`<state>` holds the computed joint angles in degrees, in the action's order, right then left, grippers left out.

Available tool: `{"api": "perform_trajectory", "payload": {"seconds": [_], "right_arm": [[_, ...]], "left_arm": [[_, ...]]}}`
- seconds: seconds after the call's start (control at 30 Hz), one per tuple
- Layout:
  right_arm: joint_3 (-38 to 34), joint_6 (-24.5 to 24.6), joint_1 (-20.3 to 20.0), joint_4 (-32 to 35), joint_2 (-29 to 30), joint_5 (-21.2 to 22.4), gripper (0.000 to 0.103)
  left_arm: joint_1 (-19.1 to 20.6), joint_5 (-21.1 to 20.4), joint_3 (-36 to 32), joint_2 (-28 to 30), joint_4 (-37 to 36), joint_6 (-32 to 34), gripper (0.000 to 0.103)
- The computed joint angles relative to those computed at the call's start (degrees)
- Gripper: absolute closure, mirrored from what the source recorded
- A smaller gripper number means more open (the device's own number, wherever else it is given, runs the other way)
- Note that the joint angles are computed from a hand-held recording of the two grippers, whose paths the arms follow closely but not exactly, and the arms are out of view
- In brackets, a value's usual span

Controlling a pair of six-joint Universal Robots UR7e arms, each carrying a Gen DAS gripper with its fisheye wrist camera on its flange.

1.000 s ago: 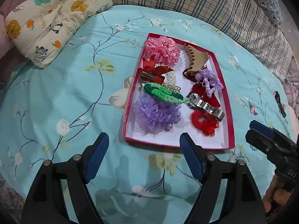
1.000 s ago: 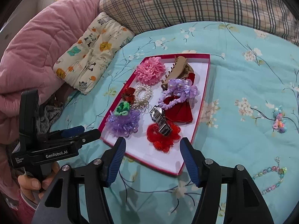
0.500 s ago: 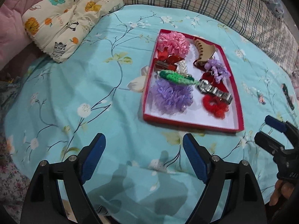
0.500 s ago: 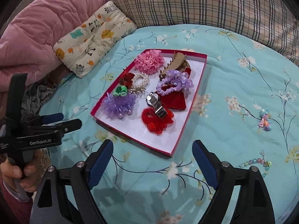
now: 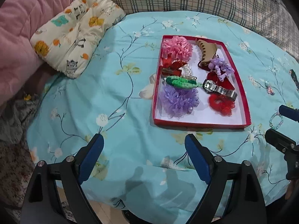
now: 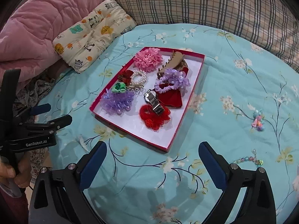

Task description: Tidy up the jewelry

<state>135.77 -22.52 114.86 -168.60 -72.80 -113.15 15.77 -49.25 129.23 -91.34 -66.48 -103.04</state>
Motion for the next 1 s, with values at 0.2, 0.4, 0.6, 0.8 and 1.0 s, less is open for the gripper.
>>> {"api": "perform_trajectory", "payload": {"seconds": [0.2, 0.4, 0.6, 0.8, 1.0], "right_arm": [[-0.8, -0.3, 0.3, 0.6, 0.8, -0.3, 0.002], [-1.7, -1.0, 0.6, 0.4, 2.4, -0.8, 0.002], [-3.1, -1.9, 0.7, 0.3, 3.9, -1.5, 0.002], [-4.4, -2.4, 0.5, 0.3, 5.3, -1.9, 0.002], [-5.3, -2.6, 0.6, 0.2, 6.3, -2.3, 0.002]], "left_arm": [[1.0, 1.5, -1.3, 1.6, -0.1, 1.2, 0.013], [2.3, 3.0, -1.7, 2.8, -1.7, 3.3, 0.013], [3.8, 4.0, -1.8, 3.0, -2.6, 4.1, 0.013], [4.6, 5.1, -2.4, 3.5, -2.2, 4.5, 0.013], [5.1, 5.8, -2.8, 3.7, -2.5, 5.1, 0.013]]}}
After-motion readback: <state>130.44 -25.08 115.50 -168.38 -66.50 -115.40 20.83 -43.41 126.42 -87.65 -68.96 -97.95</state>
